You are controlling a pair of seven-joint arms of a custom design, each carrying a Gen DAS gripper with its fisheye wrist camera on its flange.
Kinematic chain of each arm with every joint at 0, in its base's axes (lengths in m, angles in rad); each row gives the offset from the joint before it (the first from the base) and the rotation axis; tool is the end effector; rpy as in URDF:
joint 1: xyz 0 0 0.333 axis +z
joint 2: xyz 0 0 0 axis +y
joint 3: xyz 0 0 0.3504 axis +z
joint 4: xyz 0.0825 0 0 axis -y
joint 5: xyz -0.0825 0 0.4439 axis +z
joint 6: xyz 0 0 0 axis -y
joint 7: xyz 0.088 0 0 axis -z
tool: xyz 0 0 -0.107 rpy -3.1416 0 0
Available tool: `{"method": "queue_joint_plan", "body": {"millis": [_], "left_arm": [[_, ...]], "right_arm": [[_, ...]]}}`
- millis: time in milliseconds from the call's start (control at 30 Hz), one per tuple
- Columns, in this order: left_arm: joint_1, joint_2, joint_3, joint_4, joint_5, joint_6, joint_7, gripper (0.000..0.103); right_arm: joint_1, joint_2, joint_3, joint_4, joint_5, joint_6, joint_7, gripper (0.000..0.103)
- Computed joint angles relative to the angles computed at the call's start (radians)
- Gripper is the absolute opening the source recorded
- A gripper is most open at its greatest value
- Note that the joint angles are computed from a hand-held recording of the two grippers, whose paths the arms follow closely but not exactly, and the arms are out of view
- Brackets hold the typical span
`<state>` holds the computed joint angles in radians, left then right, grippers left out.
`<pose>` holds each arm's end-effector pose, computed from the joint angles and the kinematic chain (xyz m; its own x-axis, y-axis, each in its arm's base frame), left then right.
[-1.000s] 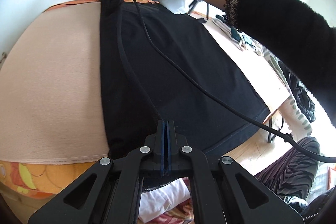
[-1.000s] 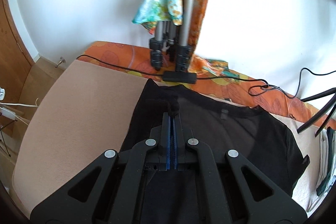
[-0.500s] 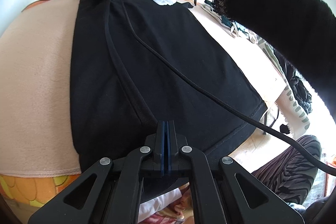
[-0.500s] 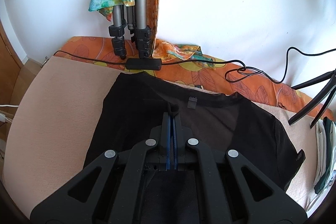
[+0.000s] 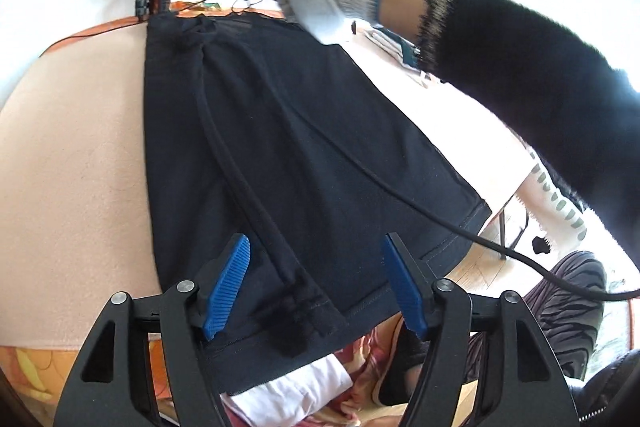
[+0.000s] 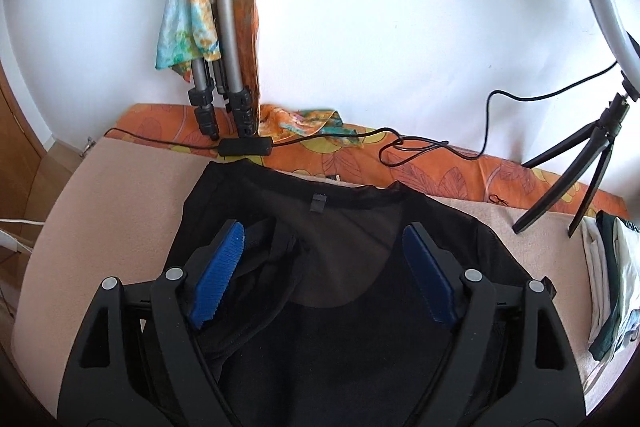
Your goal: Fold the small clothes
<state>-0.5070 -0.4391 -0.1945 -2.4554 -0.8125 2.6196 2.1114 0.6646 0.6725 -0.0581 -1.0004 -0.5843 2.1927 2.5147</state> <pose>0.3833 -0.3106 0.5209 -0.6673 -0.6727 0.3197 -0.6835 0.3825 -0.6218 0.7095 0.4911 0.5506 -0.1043 -0.9943 0.0241 -0.7147 0.0581 -0.6970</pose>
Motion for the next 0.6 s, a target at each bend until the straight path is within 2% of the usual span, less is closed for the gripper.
{"method": "queue_joint_plan", "body": {"millis": [133,267,400,500,600], "left_arm": [[0.002,-0.056,0.022,-0.041,-0.003,0.004,0.020,0.068],[-0.001,-0.104,0.034,-0.085,-0.024,0.053,0.019,0.068],[-0.005,-0.127,0.022,-0.113,-0.001,0.130,0.014,0.068],[-0.025,-0.128,0.013,-0.122,0.029,0.195,0.019,0.068],[-0.073,-0.119,0.032,-0.116,0.029,0.214,0.032,0.068]], "right_arm": [[0.012,-0.149,-0.004,-0.193,-0.058,0.064,0.082,0.084],[0.004,-0.297,0.024,-0.379,-0.135,0.109,0.178,0.084],[-0.013,-0.428,0.064,-0.537,-0.208,0.116,0.258,0.084],[-0.037,-0.531,0.099,-0.659,-0.241,0.129,0.316,0.084],[-0.067,-0.625,0.135,-0.765,-0.269,0.130,0.363,0.084]]}}
